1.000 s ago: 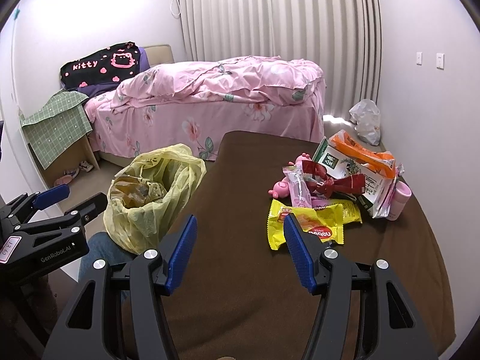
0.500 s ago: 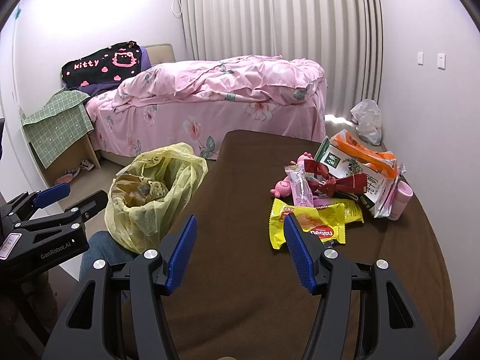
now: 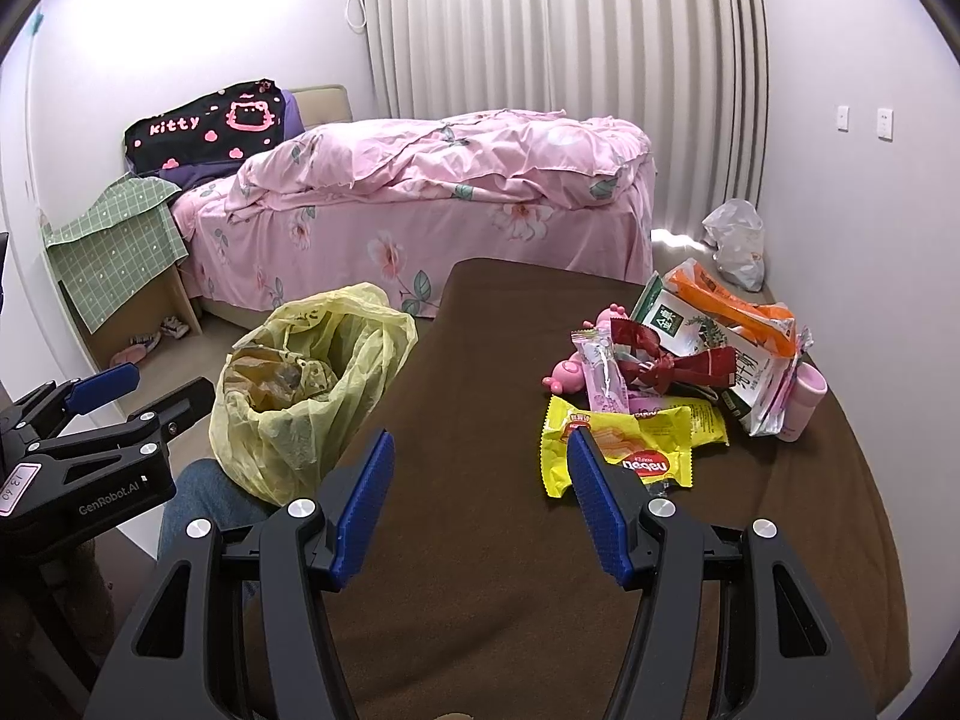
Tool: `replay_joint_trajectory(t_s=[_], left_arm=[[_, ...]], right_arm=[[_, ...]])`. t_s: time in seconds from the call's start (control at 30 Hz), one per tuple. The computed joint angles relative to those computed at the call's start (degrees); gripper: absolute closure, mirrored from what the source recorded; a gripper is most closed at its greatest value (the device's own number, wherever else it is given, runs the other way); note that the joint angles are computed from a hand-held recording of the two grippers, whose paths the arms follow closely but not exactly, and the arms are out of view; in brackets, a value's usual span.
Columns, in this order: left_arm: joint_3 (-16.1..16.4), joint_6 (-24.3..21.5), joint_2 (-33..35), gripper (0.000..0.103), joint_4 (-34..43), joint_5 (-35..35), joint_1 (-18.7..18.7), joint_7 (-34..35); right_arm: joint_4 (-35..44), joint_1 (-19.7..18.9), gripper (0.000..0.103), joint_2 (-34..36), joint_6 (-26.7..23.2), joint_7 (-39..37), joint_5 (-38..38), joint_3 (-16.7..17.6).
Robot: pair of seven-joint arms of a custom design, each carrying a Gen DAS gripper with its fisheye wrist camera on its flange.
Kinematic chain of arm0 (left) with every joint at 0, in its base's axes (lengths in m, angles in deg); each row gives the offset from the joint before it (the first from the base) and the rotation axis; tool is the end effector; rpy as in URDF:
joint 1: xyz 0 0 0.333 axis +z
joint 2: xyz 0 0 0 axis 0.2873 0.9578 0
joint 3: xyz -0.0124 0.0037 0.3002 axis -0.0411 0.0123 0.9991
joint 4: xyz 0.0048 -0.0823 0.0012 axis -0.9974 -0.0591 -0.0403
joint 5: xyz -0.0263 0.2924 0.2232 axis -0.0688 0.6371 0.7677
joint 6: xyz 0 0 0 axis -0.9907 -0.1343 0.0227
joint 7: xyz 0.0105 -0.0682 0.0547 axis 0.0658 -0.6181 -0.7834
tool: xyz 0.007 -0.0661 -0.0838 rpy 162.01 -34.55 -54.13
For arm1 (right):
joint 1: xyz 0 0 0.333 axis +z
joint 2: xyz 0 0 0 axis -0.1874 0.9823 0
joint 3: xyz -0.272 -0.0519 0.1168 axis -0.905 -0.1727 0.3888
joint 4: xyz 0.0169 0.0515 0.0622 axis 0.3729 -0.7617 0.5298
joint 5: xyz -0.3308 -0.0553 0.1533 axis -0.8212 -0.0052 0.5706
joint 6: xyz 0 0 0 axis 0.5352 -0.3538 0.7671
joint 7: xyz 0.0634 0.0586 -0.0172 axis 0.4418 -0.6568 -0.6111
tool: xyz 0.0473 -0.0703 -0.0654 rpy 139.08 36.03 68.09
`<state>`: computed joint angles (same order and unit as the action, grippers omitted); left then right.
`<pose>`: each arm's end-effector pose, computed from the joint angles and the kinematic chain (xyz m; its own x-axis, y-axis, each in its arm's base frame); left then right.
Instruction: Collect trash
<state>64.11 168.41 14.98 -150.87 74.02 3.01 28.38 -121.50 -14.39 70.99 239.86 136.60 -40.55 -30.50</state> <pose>0.5438 -0.2536 0.4142 -0.1138 -0.9922 -0.0508 -0.5805 0.1079 -0.8071 0.5313 0.0316 0.4115 0.0433 -0.9973 -0.0586 -0.5852 0.0222 -0.8106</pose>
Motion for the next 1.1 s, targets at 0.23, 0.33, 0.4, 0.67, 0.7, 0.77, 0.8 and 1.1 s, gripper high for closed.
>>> replay_joint_trajectory(t_s=[0.23,0.33,0.4,0.67,0.7,0.77,0.8,1.1], left_arm=[[0.0,0.2,0.0,0.025,0.0,0.2,0.1,-0.1],[0.0,0.2,0.0,0.025,0.0,0.0,0.1,0.1],[0.0,0.2,-0.1,0.025,-0.1,-0.2,0.1,0.2],[0.3,0.9,0.8,0.025,0.5,0.1,0.4,-0.6],[0.5,1.4,1.3,0.025,0.8,0.2,0.5,-0.9],[0.8,2.8,2.4,0.025,1.4,-0.1,0.7,-0.9],[0.9,3.2,2.8,0.025,1.6,-0.5,0.6,-0.5],[2.2,7.8,10.5,0.025,9.4,-0.6,-2.1,4.4]], right_arm=[[0.0,0.3,0.047,0.0,-0.1,-0.3,0.4,-0.2],[-0.1,0.4,0.047,-0.1,0.0,-0.5,0.6,-0.2],[-0.2,0.1,0.047,-0.1,-0.1,0.0,-0.1,0.0],[-0.4,5.9,0.047,0.4,0.5,-9.1,10.9,-3.4],[-0.3,6.5,0.047,0.6,0.7,-10.5,12.4,-3.7],[-0.1,10.0,0.047,1.0,1.1,-17.1,19.8,-6.4],[0.1,11.8,0.047,1.3,1.4,-20.8,24.0,-7.8],[5.0,10.5,0.046,5.6,1.3,-31.7,35.1,-11.3]])
